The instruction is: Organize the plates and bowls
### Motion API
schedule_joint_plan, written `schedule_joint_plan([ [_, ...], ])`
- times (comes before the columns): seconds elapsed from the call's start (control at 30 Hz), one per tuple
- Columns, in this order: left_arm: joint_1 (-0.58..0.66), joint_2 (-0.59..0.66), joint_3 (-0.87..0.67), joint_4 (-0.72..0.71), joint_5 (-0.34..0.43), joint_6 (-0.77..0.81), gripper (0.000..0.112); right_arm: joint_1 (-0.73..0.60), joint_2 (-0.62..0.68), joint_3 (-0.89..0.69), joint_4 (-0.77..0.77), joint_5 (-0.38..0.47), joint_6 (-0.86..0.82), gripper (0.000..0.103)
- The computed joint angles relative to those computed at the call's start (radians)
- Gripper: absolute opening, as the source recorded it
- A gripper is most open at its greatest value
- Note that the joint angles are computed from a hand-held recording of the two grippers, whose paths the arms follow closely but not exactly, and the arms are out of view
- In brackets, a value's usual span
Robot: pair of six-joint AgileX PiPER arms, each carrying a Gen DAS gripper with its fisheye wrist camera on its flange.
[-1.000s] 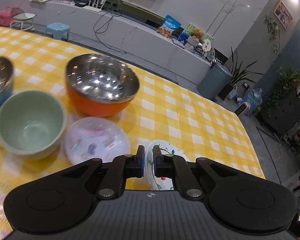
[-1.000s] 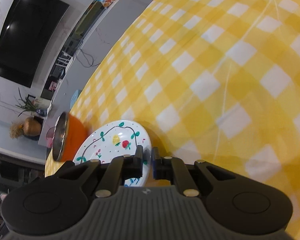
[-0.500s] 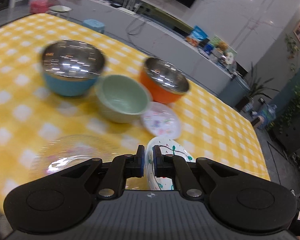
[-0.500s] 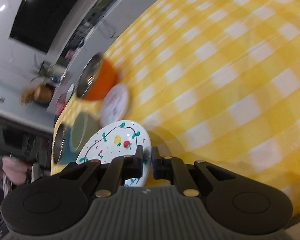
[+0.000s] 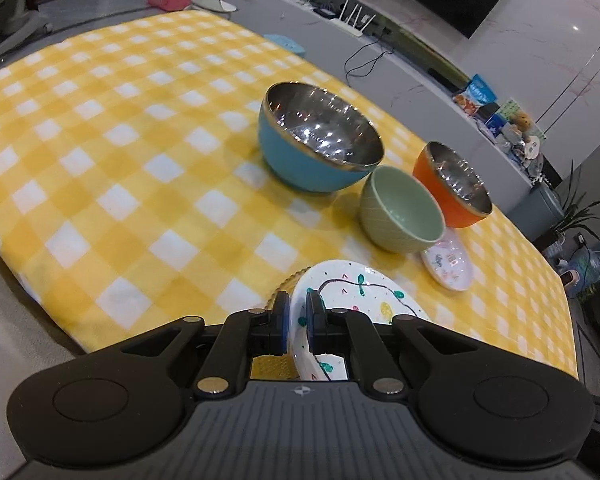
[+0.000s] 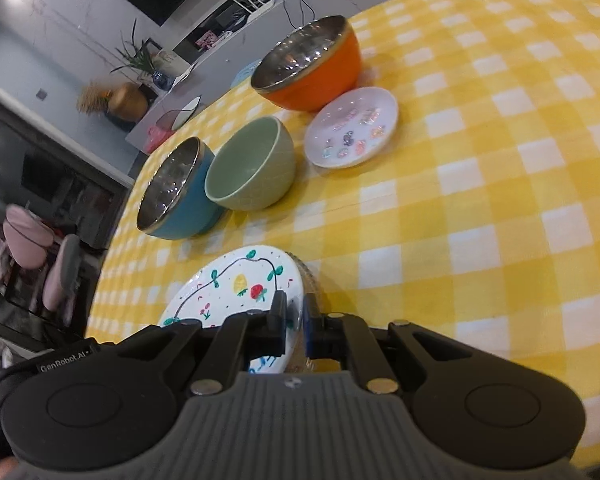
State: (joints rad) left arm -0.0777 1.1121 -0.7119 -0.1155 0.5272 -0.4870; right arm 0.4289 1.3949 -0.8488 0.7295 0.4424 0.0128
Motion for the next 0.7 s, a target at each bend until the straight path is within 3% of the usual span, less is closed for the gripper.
schedule_joint_plan([
  [0.37,-0.007,0.022,0.002,0.076,0.025,-0.063,0.01,0.077,0.044,-0.017,-0.148,-0.072,0.101,0.006],
  [0.7,-0.046,0.06,-0.024,0.149,0.054,-0.123,0.013,0.142,0.048,-0.015,-0.424,-0.129,0.284,0.007],
])
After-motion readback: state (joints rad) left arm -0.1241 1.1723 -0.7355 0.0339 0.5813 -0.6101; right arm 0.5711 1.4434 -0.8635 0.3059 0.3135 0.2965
